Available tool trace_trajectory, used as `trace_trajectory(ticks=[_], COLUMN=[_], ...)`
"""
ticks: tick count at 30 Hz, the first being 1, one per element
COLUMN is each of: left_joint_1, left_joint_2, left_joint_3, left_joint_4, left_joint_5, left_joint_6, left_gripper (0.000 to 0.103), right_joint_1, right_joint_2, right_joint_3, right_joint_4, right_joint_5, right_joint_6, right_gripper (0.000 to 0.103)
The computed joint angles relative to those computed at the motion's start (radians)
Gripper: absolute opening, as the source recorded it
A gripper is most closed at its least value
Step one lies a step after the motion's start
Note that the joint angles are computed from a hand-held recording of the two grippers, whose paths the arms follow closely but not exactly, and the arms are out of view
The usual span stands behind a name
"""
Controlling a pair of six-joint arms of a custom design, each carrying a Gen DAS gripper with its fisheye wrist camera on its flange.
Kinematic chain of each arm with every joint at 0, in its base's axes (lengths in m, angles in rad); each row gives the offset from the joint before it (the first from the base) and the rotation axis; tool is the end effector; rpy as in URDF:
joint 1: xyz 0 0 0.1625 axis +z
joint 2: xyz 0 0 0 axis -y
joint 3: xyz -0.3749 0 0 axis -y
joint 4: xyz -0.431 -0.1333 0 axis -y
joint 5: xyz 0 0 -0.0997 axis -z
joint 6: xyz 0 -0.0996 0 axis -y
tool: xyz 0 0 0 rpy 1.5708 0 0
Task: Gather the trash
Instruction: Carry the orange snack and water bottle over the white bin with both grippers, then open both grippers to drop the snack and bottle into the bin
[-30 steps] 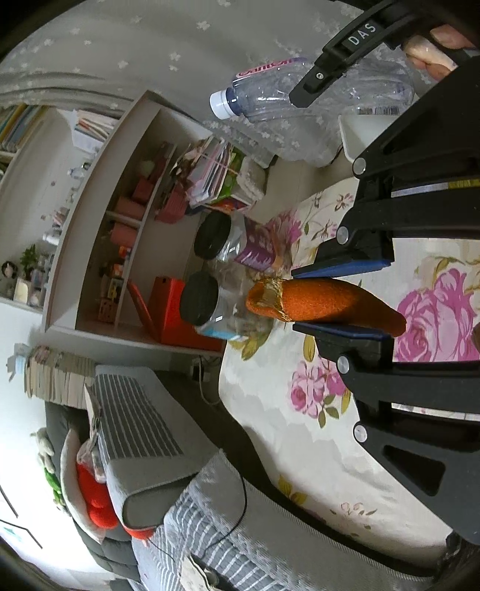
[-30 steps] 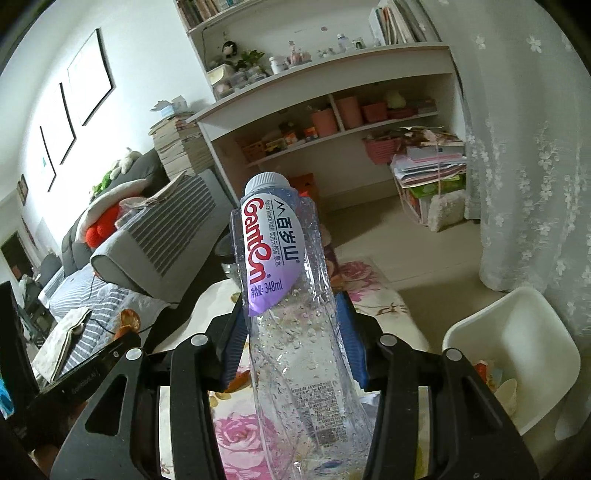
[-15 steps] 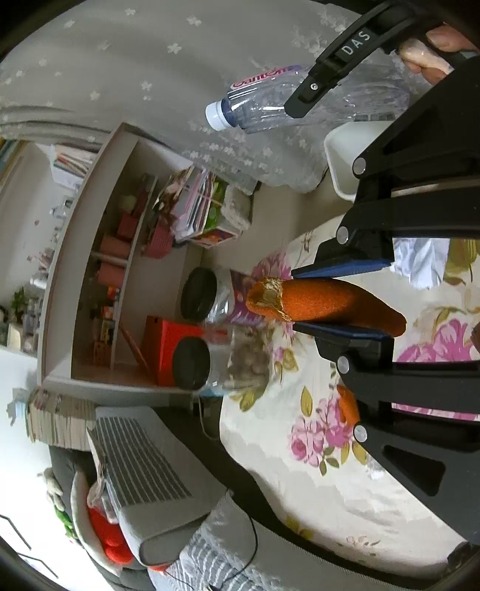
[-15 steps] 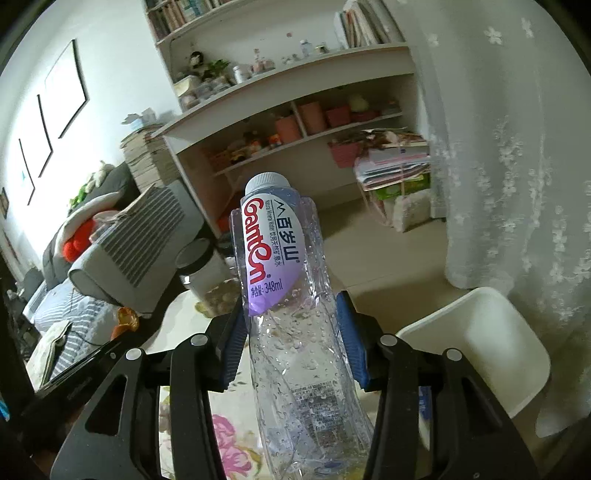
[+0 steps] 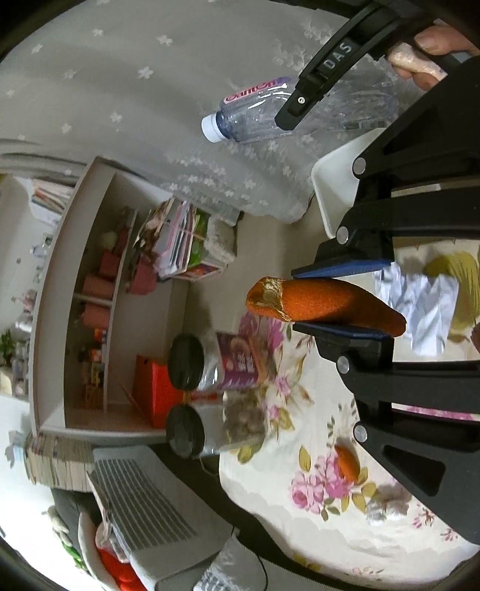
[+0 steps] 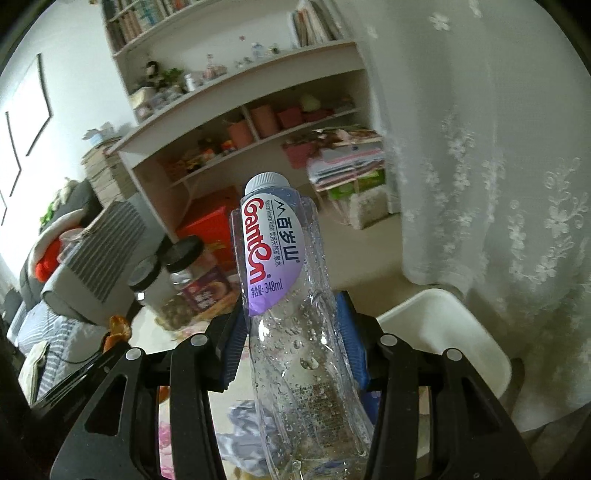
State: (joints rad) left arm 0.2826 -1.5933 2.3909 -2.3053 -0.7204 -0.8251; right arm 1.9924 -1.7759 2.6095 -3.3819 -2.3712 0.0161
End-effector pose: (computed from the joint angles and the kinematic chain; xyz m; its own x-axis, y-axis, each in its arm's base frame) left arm -0.3145 -0.3081 0.1570 -0.7980 0.2344 -0.5552 0.5486 0.6639 -0.5082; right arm 0.1901 -0.2727 0.2543 -0.8825 0.2661 0.3878 -0.2146 0.5059 -0.8355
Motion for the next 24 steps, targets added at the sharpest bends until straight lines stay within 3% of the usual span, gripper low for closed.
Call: trace_trajectory(ticks=[10,15,24], left_joint_1=[0.004,0.009,-0.004], left_joint_2=[0.205,0.311,0.485], left_joint_3=[-0.075,-0.118,-0.200], left_joint_4=[-0.151,-0.216,-0.292], left_joint_5=[-0.070,-0.120,-0.211], left_joint_6=[0.072,0.103,0.163], left_gripper=[0.023,0.023,0.023], right_joint_1=[-0.175,-0.241,-0.319], right_joint_2=[-0.230,-0.330,-0.511], right_joint_3=[0.052,0.078,0.118], right_joint_4=[0.156,0.164,0.188], right_joint_5=[0.033,0.040,0.019], right_joint_6=[0.063,0.081,0.111], right_gripper=[0.046,0.068,0.079])
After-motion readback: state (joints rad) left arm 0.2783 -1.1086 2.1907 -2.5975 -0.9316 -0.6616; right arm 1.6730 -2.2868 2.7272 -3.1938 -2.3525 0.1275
